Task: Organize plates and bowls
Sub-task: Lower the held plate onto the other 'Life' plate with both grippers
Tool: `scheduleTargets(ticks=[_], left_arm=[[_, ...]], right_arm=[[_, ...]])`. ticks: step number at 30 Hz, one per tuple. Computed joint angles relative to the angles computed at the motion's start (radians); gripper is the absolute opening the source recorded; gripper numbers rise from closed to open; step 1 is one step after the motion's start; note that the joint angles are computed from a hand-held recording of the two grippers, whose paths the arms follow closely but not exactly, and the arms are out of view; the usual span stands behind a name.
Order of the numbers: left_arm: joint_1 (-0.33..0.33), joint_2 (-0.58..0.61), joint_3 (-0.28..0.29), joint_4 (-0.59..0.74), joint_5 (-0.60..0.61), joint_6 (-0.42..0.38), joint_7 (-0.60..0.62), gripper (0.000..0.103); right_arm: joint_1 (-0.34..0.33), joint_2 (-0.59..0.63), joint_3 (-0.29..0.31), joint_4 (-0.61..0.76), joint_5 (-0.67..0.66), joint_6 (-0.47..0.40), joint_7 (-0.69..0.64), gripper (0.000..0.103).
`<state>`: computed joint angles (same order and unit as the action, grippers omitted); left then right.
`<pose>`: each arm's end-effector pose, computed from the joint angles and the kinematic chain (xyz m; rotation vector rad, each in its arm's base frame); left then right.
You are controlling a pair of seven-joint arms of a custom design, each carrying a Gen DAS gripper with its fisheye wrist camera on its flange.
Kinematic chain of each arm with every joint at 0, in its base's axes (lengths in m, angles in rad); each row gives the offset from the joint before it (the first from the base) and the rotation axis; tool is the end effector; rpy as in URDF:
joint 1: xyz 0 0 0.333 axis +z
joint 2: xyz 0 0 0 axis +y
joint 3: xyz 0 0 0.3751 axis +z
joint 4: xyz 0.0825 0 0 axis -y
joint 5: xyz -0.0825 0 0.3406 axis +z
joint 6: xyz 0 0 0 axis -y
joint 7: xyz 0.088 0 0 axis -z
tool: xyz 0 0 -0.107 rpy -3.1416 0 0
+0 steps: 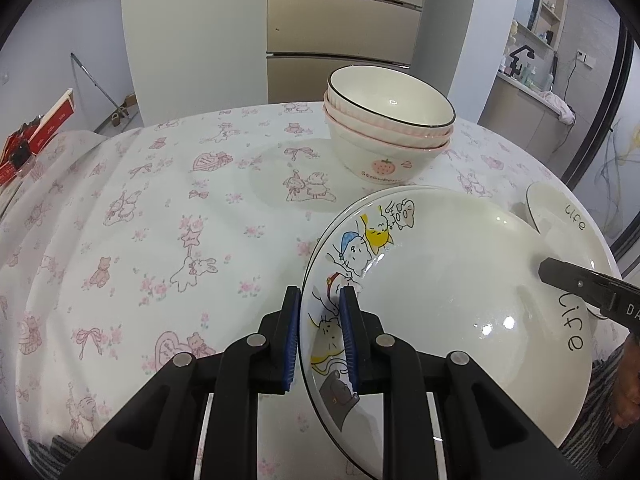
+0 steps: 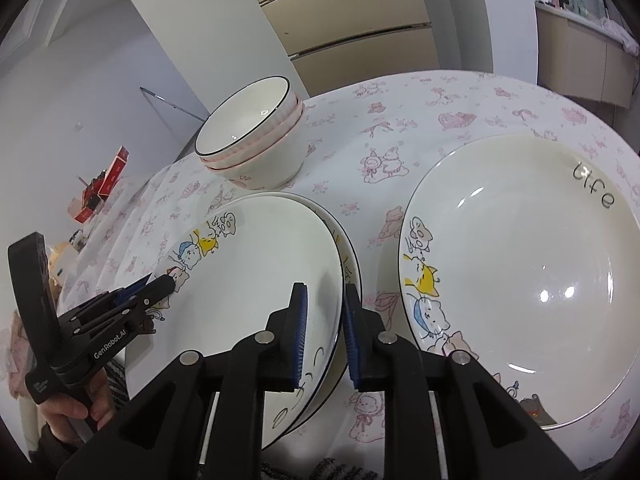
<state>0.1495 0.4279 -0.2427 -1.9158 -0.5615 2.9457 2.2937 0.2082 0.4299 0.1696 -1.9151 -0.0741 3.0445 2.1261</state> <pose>0.6587 -0.0038 0.4191 -1.6529 2.1136 -0.8061 0.6252 0.2354 0.4389 -1.6000 1.8553 -0.2478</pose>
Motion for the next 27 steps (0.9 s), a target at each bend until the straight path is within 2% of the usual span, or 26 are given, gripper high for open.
scheduleTargets(ticks=[5, 9, 19, 25, 27], left_arm=[[0.016, 0.008, -0.031, -0.01, -0.013, 0.048, 0.038, 0.021], [0.023, 0.013, -0.036, -0.003, -0.018, 0.046, 0.039, 0.021], [0.036, 0.006, -0.05, -0.015, -0.035, 0.067, 0.062, 0.021], [0.079, -0.008, -0.105, -0.036, -0.08, 0.129, 0.121, 0.021], [0.095, -0.014, -0.13, -0.048, -0.089, 0.165, 0.145, 0.021]], right_arm=[[0.104, -0.003, -0.127, 0.004, -0.086, 0.01, 0.068, 0.018], [0.182, 0.0, -0.226, 0.013, -0.177, -0.003, 0.145, 0.018], [0.178, 0.0, -0.23, 0.018, -0.27, -0.009, 0.211, 0.018], [0.169, -0.003, -0.22, 0.018, -0.285, -0.012, 0.225, 0.018], [0.191, -0.012, -0.25, 0.008, -0.308, 0.007, 0.248, 0.018]])
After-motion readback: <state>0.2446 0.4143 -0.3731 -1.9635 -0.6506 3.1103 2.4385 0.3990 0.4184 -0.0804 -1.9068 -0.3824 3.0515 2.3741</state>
